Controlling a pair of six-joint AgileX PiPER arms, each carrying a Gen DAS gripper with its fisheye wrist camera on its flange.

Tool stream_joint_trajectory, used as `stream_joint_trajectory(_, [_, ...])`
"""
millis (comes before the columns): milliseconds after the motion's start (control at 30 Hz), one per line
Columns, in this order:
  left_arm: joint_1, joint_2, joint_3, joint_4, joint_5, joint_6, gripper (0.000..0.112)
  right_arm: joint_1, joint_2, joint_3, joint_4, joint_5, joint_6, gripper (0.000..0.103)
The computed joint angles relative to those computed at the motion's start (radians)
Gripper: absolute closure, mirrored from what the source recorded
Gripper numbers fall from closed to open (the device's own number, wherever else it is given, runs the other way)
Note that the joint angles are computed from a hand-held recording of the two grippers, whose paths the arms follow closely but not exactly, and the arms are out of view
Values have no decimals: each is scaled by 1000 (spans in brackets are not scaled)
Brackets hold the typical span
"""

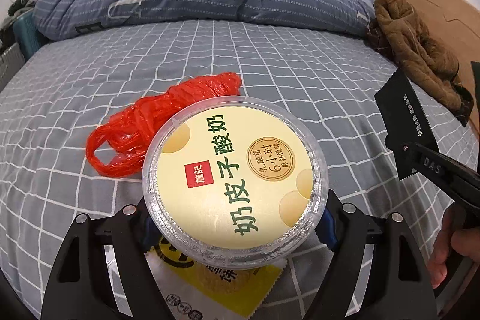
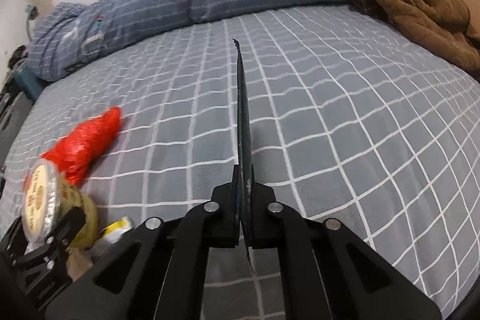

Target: Collect trash

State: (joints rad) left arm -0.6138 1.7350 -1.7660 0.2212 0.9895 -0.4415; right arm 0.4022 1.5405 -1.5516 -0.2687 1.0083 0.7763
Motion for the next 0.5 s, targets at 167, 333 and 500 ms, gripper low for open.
stream_joint_trajectory(167, [1,-42,20,-18,16,11,35,5,-46,18,56,-22,-29,101])
stream_joint_trajectory(333, [3,-99,68,-19,21,14,35,72,-86,39,9,9,18,101])
stream_joint_trajectory(500, [13,-160,113,-29,23,20,35,168,-99,33,-62,52,80,101])
